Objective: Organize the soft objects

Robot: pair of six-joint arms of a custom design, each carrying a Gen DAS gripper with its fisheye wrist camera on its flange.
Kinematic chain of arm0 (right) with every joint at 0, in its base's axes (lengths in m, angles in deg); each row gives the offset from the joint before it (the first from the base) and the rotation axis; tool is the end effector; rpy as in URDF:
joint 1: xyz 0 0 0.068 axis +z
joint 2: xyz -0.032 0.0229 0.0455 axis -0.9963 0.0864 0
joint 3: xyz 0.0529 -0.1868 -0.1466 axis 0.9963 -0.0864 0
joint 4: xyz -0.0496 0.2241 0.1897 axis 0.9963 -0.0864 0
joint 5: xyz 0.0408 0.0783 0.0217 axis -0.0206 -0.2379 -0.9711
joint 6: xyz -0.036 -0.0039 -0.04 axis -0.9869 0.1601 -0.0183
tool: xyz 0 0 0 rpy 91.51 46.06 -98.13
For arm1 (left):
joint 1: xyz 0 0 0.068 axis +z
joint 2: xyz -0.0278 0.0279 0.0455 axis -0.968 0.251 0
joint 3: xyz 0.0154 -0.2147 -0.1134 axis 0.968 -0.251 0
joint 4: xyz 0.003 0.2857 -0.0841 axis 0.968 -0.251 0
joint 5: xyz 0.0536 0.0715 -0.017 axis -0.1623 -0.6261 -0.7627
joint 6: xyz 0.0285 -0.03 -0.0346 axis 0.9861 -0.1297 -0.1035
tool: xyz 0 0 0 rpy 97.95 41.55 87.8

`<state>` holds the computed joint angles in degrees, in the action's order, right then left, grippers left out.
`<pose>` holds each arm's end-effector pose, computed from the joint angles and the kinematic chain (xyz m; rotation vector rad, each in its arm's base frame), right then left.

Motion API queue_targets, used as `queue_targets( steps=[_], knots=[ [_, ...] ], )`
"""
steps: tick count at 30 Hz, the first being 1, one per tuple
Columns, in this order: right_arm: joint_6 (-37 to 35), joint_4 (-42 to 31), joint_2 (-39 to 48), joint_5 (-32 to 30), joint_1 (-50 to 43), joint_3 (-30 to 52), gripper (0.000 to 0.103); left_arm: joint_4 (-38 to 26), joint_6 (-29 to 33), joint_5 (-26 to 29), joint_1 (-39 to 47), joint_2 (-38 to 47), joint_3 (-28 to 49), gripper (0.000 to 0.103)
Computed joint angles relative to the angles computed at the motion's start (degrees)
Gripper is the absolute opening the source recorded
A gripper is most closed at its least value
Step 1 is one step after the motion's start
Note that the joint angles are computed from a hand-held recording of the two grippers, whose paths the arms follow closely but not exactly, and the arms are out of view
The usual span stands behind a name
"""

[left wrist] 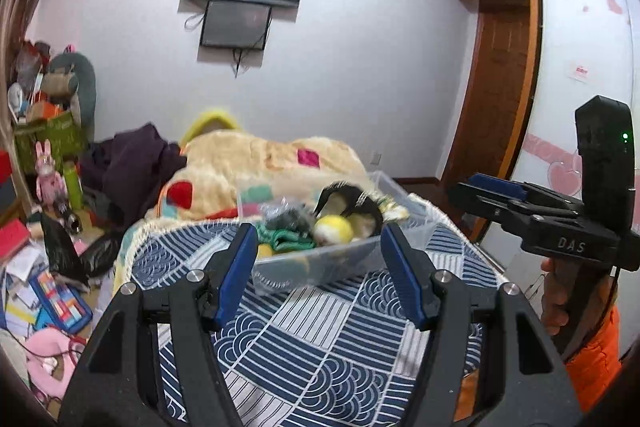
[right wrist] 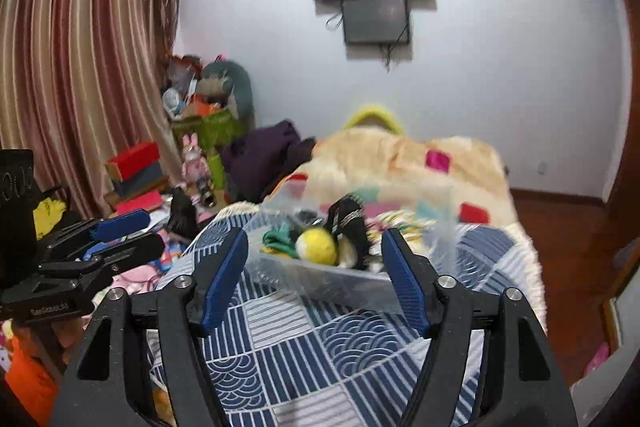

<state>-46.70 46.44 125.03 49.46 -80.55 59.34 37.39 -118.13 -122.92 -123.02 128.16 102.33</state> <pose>0.3507 0.0485 0.1688 -0.7273 1.9393 0.5459 0.2591 -0.2480 0.0991 -0.1379 1.9330 -0.1336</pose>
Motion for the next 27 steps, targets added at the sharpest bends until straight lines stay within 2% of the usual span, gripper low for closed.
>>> queue_targets(
  steps=[3, 6, 8, 10, 12, 13, 18, 27],
  knots=[
    [1.4, 2.4, -4.4, -0.8, -1.5, -3.3, 0.083, -0.8, 1.7, -4.4, -2.8, -1.8, 0.3, 0.064],
    [2.1, 4.2, -8.0, 0.1, -1.7, -6.2, 0.085, -1.1, 3.0, -8.3, -5.3, -3.5, 0.2, 0.076],
    [2.2, 4.6, -10.4, -0.2, -2.3, -8.0, 0.087, -0.5, 4.0, -10.6, -6.8, -4.6, -0.1, 0.078],
    [2.8, 5.7, -12.2, -0.2, -2.6, -9.5, 0.093, -0.7, 4.7, -13.1, -8.4, -5.4, 0.0, 0.083],
    [3.8, 7.5, -13.6, 0.1, -2.7, -10.9, 0.103, -0.8, 5.3, -15.5, -9.7, -5.6, 0.3, 0.089],
    [4.1, 8.2, -14.2, 0.2, -2.7, -11.6, 0.103, -0.6, 5.7, -16.5, -10.2, -5.7, 0.3, 0.093],
    [4.1, 9.4, -17.4, 0.1, -2.9, -14.3, 0.103, -0.2, 5.9, -18.6, -11.9, -5.9, 0.1, 0.098],
    [4.1, 9.0, -19.5, -1.0, -3.8, -16.4, 0.103, -1.5, 5.0, -19.6, -12.7, -5.7, 0.6, 0.1]
  ],
)
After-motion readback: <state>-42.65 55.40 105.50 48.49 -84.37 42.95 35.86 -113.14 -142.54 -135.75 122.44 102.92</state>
